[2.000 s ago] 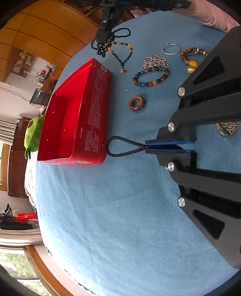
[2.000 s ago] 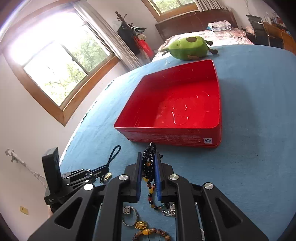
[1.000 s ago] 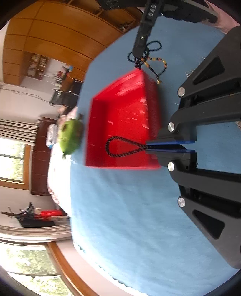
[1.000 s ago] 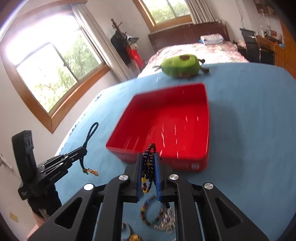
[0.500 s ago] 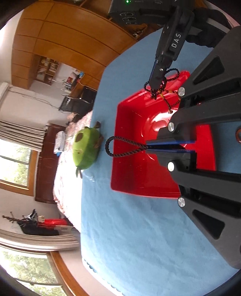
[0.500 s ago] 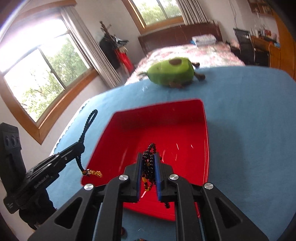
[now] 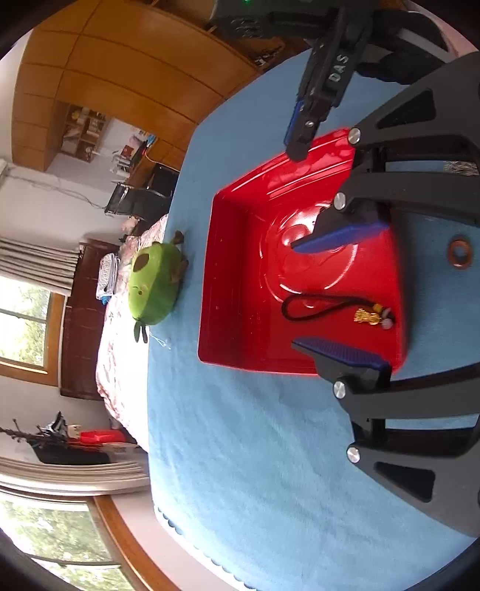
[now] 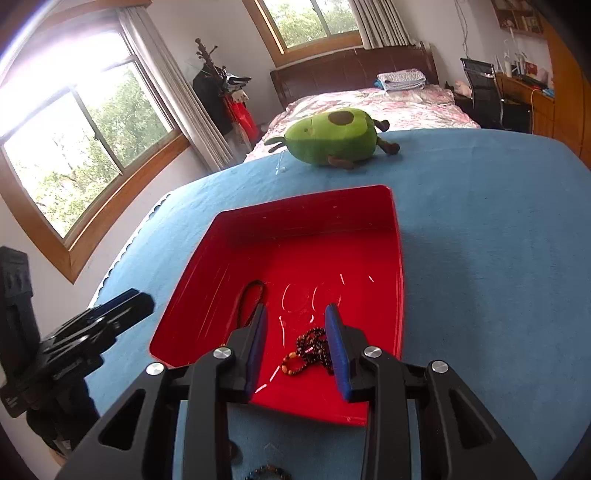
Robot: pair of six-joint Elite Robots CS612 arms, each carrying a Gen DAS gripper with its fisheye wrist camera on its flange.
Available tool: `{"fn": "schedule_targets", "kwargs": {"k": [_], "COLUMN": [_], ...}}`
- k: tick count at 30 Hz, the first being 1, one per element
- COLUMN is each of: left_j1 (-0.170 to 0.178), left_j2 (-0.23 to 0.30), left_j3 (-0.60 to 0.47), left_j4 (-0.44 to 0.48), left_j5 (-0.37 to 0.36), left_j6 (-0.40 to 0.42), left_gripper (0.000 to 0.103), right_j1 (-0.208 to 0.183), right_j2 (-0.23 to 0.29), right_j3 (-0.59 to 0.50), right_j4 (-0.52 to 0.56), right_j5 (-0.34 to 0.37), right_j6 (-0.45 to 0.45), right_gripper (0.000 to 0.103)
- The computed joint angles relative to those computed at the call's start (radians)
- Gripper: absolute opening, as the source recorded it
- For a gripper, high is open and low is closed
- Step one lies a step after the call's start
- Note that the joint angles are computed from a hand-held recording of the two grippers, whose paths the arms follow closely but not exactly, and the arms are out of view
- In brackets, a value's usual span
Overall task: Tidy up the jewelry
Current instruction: 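Open both grippers to drop the keychain and necklace into the tin, then grasp the brown ring with the left gripper while the right moves toward the bead bracelet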
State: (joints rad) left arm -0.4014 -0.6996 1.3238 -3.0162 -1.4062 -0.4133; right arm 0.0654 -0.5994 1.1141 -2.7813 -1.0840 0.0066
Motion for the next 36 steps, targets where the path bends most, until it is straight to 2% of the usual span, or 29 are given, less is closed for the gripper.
{"fn": "schedule_targets", "kwargs": {"k": [5, 9, 12, 15, 21, 27, 30, 34, 35, 36], "left_j1": [-0.024, -0.036, -0.040, -0.041, -0.045, -0.043, -0.035, -0.034, -0.034, -0.035], "left_j2": [-0.047, -0.068, -0.078, -0.074, -0.053, -0.032, -0.021, -0.011, -0.009, -0.007], "left_j3": [0.072, 0.106, 0.131, 0.134, 0.113, 0.094, 0.083, 0.076, 0.073, 0.068], "left_j4": [-0.014, 0.034, 0.082, 0.131, 0.221, 0.263, 0.275, 0.274, 0.276, 0.287], "left_j5": [0.031, 0.012, -0.024, -0.045, -0.089, -0.119, -0.160, -0.176, -0.179, -0.180], "left_j6": [0.049, 0.067, 0.051, 0.033, 0.021, 0.003, -0.010, -0.014, -0.011, -0.008], "left_gripper": [0.047, 0.047, 0.047, 0.046, 0.045, 0.040, 0.040, 0.040, 0.038, 0.033], "right_j1": [-0.008, -0.011, -0.014, -0.016, -0.014, -0.011, -0.009, -0.006, -0.005, -0.005], "right_j2": [-0.032, -0.061, -0.078, -0.090, -0.112, -0.117, -0.117, -0.113, -0.111, -0.110], "right_j3": [0.056, 0.112, 0.145, 0.166, 0.207, 0.227, 0.229, 0.225, 0.223, 0.222], "right_j4": [-0.022, -0.053, -0.045, -0.022, 0.002, 0.021, 0.023, 0.034, 0.040, 0.044], "right_j5": [0.007, -0.010, -0.005, 0.012, 0.002, 0.000, -0.003, -0.010, -0.012, -0.013], "right_j6": [0.003, -0.006, -0.011, -0.020, -0.028, -0.030, -0.034, -0.040, -0.040, -0.039], "right_gripper": [0.033, 0.033, 0.033, 0.033, 0.033, 0.033, 0.033, 0.033, 0.033, 0.033]}}
